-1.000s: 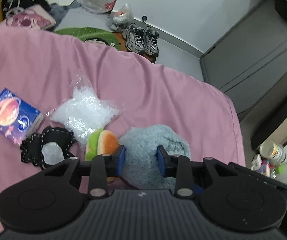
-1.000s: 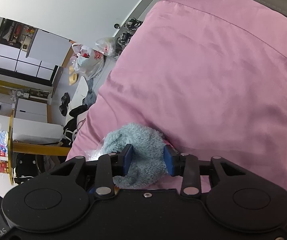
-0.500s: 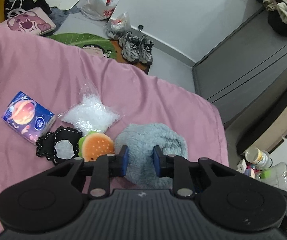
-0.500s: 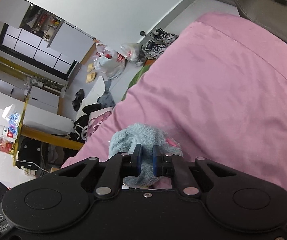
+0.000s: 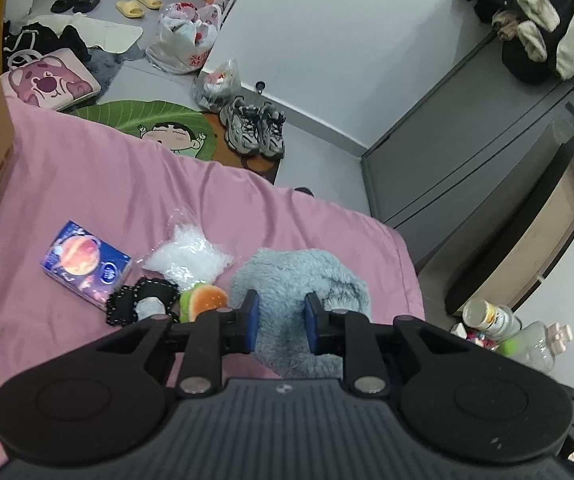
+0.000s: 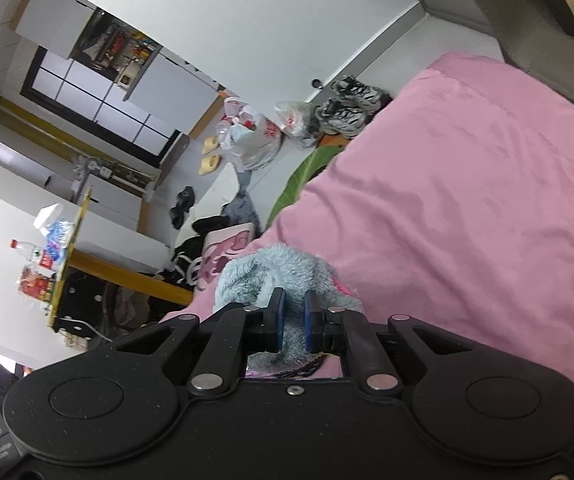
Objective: Organize soft objects
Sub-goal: 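Lift the grey fluffy ball with both tools and carry it toward the box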
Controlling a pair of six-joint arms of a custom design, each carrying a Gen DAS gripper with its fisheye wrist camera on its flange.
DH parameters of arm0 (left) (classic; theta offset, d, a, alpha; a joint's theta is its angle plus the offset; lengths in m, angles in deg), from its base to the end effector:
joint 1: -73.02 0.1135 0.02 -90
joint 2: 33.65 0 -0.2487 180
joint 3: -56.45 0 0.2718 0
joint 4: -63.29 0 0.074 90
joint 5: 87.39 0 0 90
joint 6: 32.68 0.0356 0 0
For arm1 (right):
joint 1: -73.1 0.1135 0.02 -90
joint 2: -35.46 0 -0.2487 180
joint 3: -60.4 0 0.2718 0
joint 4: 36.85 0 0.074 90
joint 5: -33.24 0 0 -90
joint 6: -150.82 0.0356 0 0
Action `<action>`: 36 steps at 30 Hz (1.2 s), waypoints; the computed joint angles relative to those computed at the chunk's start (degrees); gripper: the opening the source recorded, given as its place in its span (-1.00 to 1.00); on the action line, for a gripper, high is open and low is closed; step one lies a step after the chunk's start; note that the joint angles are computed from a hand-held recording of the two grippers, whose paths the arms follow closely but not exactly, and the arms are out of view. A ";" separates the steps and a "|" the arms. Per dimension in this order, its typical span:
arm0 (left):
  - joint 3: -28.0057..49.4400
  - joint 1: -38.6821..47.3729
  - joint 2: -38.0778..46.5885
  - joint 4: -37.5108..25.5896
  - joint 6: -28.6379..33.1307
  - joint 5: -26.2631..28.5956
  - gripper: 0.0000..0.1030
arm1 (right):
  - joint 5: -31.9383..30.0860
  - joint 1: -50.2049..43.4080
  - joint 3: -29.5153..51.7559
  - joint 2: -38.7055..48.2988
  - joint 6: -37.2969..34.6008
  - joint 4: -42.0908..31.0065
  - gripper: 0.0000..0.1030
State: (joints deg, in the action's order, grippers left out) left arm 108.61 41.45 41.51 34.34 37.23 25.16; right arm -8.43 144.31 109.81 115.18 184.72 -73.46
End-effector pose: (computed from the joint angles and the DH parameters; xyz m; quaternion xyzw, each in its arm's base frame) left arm 0.2249 -0.1542 0.1635 0.1561 0.9161 -0.3057 0.2072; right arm 0.1052 0.2267 0.1312 0.4701 0.7647 0.2337 0.3736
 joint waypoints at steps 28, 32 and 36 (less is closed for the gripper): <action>5.95 30.53 -6.54 -15.81 18.51 18.36 -0.58 | 0.50 -2.80 24.09 15.07 -20.81 2.62 -0.83; 8.14 35.24 -4.41 -18.24 22.25 20.69 -0.58 | -0.10 -3.24 29.25 18.96 -23.14 2.68 -0.83; 10.12 39.13 -2.45 -20.22 25.14 22.41 -0.58 | -0.90 -3.68 33.18 21.94 -25.18 2.88 -0.83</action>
State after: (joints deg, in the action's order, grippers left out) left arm 118.73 80.58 39.06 14.12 62.37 47.56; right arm -9.33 140.62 142.99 137.12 159.55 -70.58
